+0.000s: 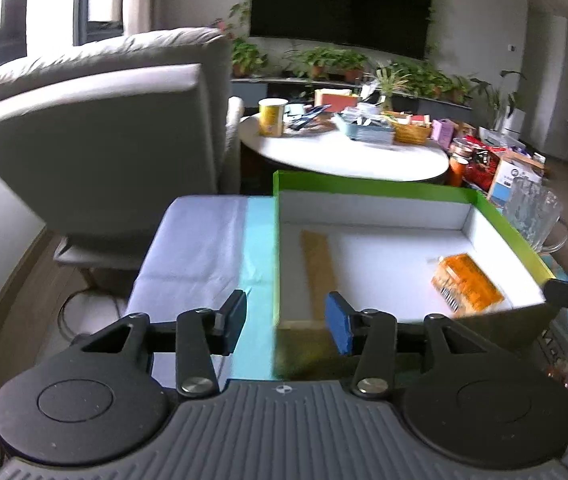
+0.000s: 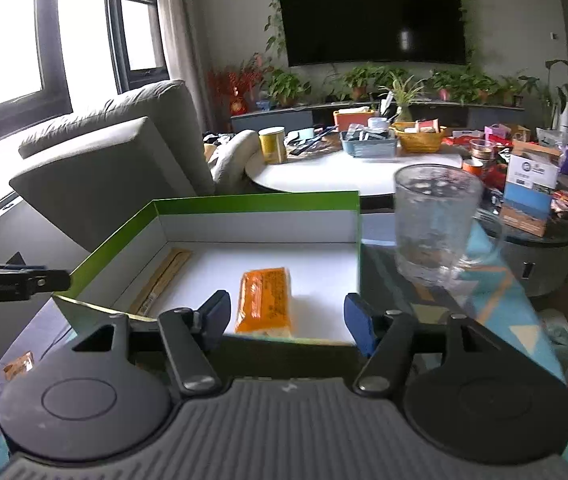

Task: Organize snacks
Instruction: 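Move both tools back to the snack pile and grasp a wrapper with the left tool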

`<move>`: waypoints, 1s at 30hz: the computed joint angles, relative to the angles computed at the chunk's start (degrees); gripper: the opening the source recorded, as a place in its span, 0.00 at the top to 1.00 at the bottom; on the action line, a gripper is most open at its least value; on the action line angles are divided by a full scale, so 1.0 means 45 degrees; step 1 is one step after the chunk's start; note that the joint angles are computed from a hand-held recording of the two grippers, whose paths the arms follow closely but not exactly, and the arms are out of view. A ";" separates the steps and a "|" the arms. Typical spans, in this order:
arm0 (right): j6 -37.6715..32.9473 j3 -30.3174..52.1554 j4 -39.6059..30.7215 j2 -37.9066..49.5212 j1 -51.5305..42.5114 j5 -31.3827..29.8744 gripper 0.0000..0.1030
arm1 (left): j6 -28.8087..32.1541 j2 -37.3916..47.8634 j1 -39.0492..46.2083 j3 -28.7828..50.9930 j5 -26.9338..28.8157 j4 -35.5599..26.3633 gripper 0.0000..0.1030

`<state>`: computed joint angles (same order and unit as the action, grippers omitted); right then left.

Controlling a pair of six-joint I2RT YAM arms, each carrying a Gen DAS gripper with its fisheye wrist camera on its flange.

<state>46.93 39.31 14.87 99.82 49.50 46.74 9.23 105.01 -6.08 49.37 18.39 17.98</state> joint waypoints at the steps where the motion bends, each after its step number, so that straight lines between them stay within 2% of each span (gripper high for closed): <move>1: 0.0225 -0.0121 -0.0217 -0.0131 0.0154 0.0151 0.58 | -0.0070 0.0011 0.0118 -0.0052 0.0049 -0.0057 0.60; 7: 0.2303 -0.0976 -0.1906 -0.0751 0.1247 0.1465 0.58 | -0.0216 0.0102 0.0471 -0.0440 0.0300 -0.0356 0.60; 10: 0.3640 -0.1437 -0.2116 -0.0753 0.1750 0.2041 0.58 | -0.0030 0.0206 0.0399 -0.0604 0.0150 -0.0260 0.60; 13: 0.4462 -0.1697 -0.1694 -0.0327 0.2266 0.2647 0.58 | -0.0081 0.0359 0.0404 -0.0632 0.0214 -0.0397 0.59; 16: 0.4398 -0.1647 -0.1471 -0.0153 0.2428 0.1947 0.58 | -0.0060 0.0449 0.0429 -0.0806 0.0154 -0.0368 0.59; 19: 0.3129 -0.1806 -0.0115 -0.0119 0.2303 0.0627 0.58 | -0.0141 0.0576 0.0463 -0.0838 0.0031 -0.0301 0.59; 22: 0.2333 -0.1612 0.0521 0.0328 0.2394 -0.0131 0.58 | -0.0372 0.0673 0.0486 -0.0757 -0.0091 -0.0324 0.58; 30: 0.2216 -0.0804 0.0168 0.1353 0.1985 -0.1135 0.58 | -0.0517 0.0989 0.0497 -0.0528 -0.0011 -0.0513 0.58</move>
<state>56.90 35.69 15.62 105.91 58.44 41.63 6.91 109.46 -3.84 46.99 18.34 15.67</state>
